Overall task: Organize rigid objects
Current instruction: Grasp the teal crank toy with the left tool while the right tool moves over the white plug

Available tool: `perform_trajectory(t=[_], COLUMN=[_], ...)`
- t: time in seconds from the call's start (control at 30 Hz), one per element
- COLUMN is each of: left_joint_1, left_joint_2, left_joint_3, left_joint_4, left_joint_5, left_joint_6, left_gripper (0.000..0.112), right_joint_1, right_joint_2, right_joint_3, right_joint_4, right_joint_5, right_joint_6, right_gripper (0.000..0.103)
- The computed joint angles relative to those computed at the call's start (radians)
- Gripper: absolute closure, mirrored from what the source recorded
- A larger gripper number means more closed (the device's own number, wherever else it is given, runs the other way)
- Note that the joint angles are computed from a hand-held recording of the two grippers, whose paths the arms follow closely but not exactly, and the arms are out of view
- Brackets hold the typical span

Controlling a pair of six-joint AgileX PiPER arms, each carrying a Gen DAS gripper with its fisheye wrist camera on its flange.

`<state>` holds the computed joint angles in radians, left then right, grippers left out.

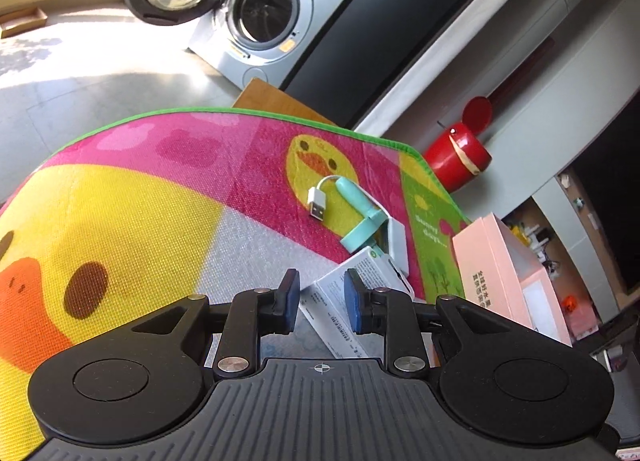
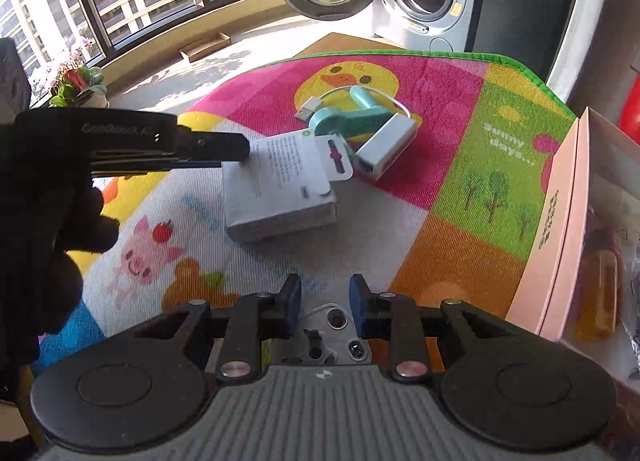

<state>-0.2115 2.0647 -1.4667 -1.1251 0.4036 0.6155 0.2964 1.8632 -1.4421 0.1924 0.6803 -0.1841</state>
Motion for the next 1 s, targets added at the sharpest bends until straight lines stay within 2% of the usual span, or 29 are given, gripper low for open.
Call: perform_trajectory(t=[0.1, 0.13, 0.17, 0.2, 0.27, 0.33, 0.43, 0.47, 0.53, 0.6, 0.67, 0.73, 0.8, 0.9, 1.0], left_joint_1=[-0.025, -0.038, -0.054, -0.080, -0.118, -0.148, -0.179, -0.180, -0.194, -0.193, -0.181, -0.196, -0.207, -0.194, -0.181], left_joint_2=[0.003, -0.008, -0.023, -0.043, -0.055, -0.025, 0.080, 0.140, 0.256, 0.368, 0.418, 0.386, 0.316, 0.211, 0.084], left_joint_3=[-0.039, -0.038, -0.026, -0.017, -0.051, -0.139, -0.311, -0.408, -0.608, -0.807, -0.893, -0.826, -0.676, -0.463, -0.227], left_joint_4=[0.094, 0.123, 0.131, 0.168, 0.346, 0.546, 0.846, 0.946, 1.093, 1.080, 0.985, 1.017, 1.010, 0.844, 0.633], left_joint_5=[0.088, 0.088, 0.057, 0.003, -0.047, -0.032, -0.033, -0.006, 0.140, 0.284, 0.343, 0.306, 0.216, 0.124, 0.048], left_joint_6=[0.012, 0.012, 0.018, -0.005, -0.155, -0.342, -0.593, -0.671, -0.782, -0.795, -0.736, -0.730, -0.689, -0.512, -0.300], left_gripper=[0.085, 0.086, 0.086, 0.086, 0.086, 0.086, 0.086, 0.086, 0.088, 0.087, 0.087, 0.088, 0.091, 0.093, 0.093], right_joint_1=[-0.009, -0.008, -0.005, -0.003, -0.036, -0.077, -0.104, -0.109, -0.123, -0.137, -0.153, -0.146, -0.134, -0.127, -0.143], right_joint_2=[-0.139, -0.176, -0.215, -0.247, -0.309, -0.344, -0.382, -0.397, -0.421, -0.449, -0.469, -0.489, -0.511, -0.538, -0.542], right_joint_3=[0.196, 0.250, 0.301, 0.341, 0.427, 0.488, 0.562, 0.586, 0.628, 0.661, 0.688, 0.714, 0.744, 0.777, 0.809], right_joint_4=[-0.003, -0.023, -0.059, -0.088, -0.046, 0.050, 0.099, 0.111, 0.165, 0.214, 0.297, 0.276, 0.199, 0.118, 0.263], right_joint_5=[-0.082, -0.108, -0.135, -0.151, -0.197, -0.231, -0.306, -0.327, -0.354, -0.361, -0.363, -0.373, -0.402, -0.432, -0.476], right_joint_6=[-0.043, -0.038, -0.011, 0.017, -0.004, -0.059, -0.064, -0.068, -0.110, -0.150, -0.244, -0.230, -0.158, -0.075, -0.204], right_gripper=[0.077, 0.075, 0.069, 0.057, 0.049, 0.049, 0.049, 0.049, 0.048, 0.047, 0.044, 0.039, 0.037, 0.032, 0.027])
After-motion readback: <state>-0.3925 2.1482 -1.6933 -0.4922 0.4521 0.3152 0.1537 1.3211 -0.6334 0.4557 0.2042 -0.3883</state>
